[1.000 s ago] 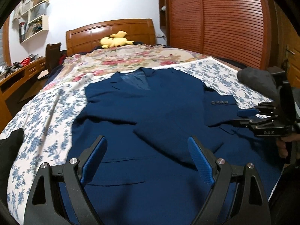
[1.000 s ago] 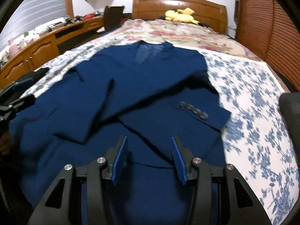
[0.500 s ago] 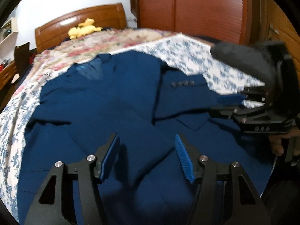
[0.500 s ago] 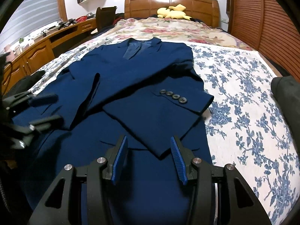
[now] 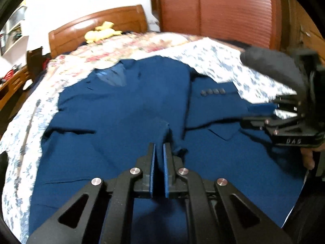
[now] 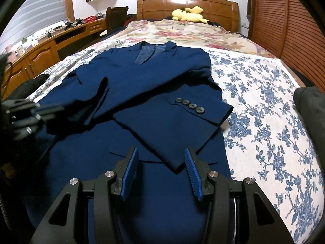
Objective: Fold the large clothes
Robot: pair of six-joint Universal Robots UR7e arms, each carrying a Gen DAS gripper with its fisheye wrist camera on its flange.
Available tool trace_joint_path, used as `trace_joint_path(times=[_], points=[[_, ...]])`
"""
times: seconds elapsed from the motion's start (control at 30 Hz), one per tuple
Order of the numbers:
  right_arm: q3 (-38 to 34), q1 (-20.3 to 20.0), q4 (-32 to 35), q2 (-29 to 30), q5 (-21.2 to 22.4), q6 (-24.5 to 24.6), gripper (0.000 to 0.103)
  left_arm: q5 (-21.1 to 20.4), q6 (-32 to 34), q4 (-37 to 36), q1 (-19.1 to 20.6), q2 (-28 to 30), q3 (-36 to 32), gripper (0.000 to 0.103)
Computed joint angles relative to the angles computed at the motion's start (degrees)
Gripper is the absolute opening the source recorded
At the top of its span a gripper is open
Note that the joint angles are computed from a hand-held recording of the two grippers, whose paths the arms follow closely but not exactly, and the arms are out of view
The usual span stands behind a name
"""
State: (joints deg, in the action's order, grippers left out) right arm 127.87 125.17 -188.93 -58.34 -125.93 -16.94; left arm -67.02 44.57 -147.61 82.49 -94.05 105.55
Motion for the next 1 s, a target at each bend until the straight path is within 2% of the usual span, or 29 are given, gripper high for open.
trace_joint_path(times=[0.13, 0.53, 0.6, 0.7, 0.77, 0.83, 0.9, 0.93, 0.97, 1.0], points=[[-0.5, 0.3, -0.5, 0.6, 0.2, -0.4, 0.049, -1.9, -0.8, -0.4, 1.4, -1.6, -1.4, 0.008], [-4.7, 1.6, -0.5, 5.6, 1.5, -0.5, 0.049, -3.3, -0.5, 2.1, 5.9, -3.3, -3.5, 0.008], [-5.5, 1.6, -0.3, 6.6, 1.6, -0.5, 0.049, -4.0, -0.2, 2.6, 6.3, -3.7, -3.5, 0.011], [-6.7, 1.6, -0.2, 8.2, 1.4, -0.7, 0.049, -4.8, 0.4, 1.2, 6.9, -4.4, -3.1, 0.024], [-7.2, 1.6, -0.1, 8.9, 1.2, -0.9, 0.049, -6.0, 0.6, 0.6, 7.4, -4.8, -3.2, 0.037], [-7.6, 1.6, -0.2, 9.3, 1.3, -1.0, 0.049, -7.7, 0.3, 0.4, 8.2, -5.1, -3.8, 0.045], [-7.9, 1.5, -0.2, 9.7, 1.1, -0.9, 0.049, -8.5, 0.0, 0.5, 8.7, -5.0, -4.4, 0.049], [-8.0, 1.5, 0.0, 9.8, 1.1, -0.7, 0.049, -8.7, -0.1, 0.5, 9.0, -4.9, -4.7, 0.057], [-8.2, 1.4, 0.1, 10.0, 1.0, -0.6, 0.049, -8.9, -0.2, 0.6, 9.2, -4.9, -4.9, 0.071], [-8.3, 1.6, 0.3, 10.1, 0.9, -0.4, 0.049, -9.2, -0.4, 0.6, 9.5, -4.7, -5.2, 0.078]])
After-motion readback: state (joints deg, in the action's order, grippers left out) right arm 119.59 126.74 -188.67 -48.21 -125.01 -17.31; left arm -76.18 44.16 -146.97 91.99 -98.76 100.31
